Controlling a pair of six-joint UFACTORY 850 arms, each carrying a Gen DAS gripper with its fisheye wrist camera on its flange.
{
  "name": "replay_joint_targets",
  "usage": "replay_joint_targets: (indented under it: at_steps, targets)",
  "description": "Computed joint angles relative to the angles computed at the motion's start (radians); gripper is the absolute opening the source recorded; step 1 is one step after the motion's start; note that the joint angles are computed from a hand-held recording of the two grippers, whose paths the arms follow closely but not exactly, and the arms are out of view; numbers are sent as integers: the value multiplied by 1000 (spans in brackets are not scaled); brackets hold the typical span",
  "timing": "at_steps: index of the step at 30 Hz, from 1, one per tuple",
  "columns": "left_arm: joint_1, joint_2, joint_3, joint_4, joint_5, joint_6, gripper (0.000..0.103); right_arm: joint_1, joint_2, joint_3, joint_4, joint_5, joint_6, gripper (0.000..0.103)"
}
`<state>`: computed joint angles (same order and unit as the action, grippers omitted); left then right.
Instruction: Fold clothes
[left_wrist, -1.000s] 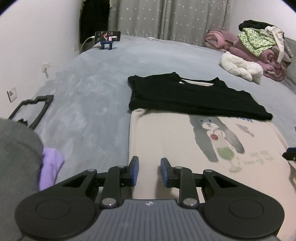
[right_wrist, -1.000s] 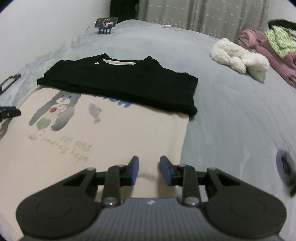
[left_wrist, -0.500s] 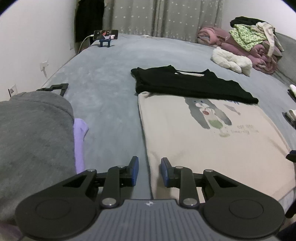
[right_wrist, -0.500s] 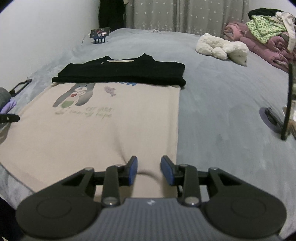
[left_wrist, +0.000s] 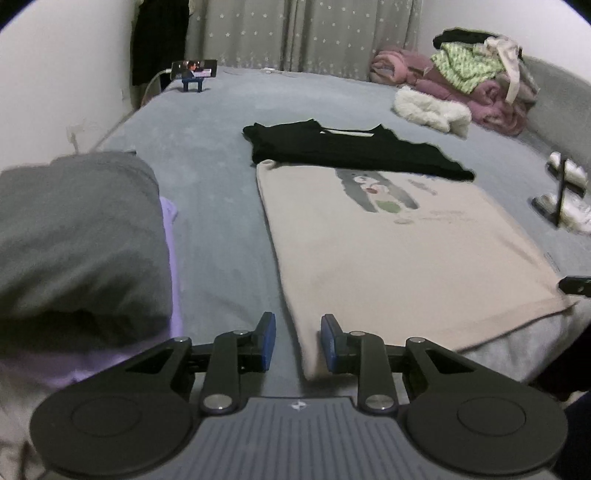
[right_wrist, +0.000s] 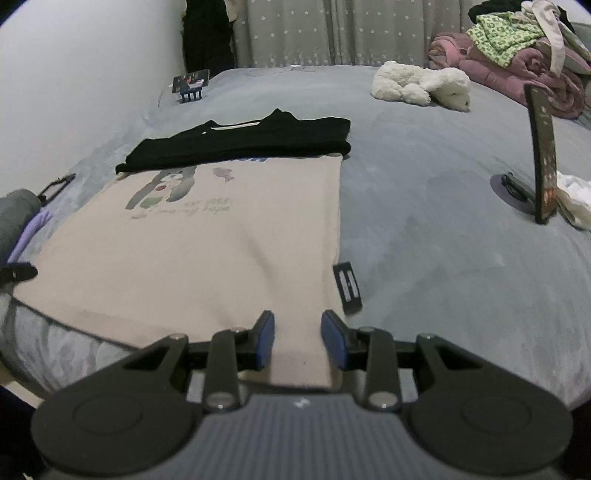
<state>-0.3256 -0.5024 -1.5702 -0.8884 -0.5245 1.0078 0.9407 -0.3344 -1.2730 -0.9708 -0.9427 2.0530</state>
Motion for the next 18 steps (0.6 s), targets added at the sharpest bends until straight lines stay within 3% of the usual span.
replay_joint_targets:
  at_steps: [2,8,18]
  targets:
    - [25,4,2,-70,-65,25,26,12,21,25,-30,6,65,32]
    - [53,4,8,-143,-128,49,32,43,92,110,-141,16,286,37]
    - [42,-18,-7,-150,-151,-7,34,30,129,169,-137,95,400,37]
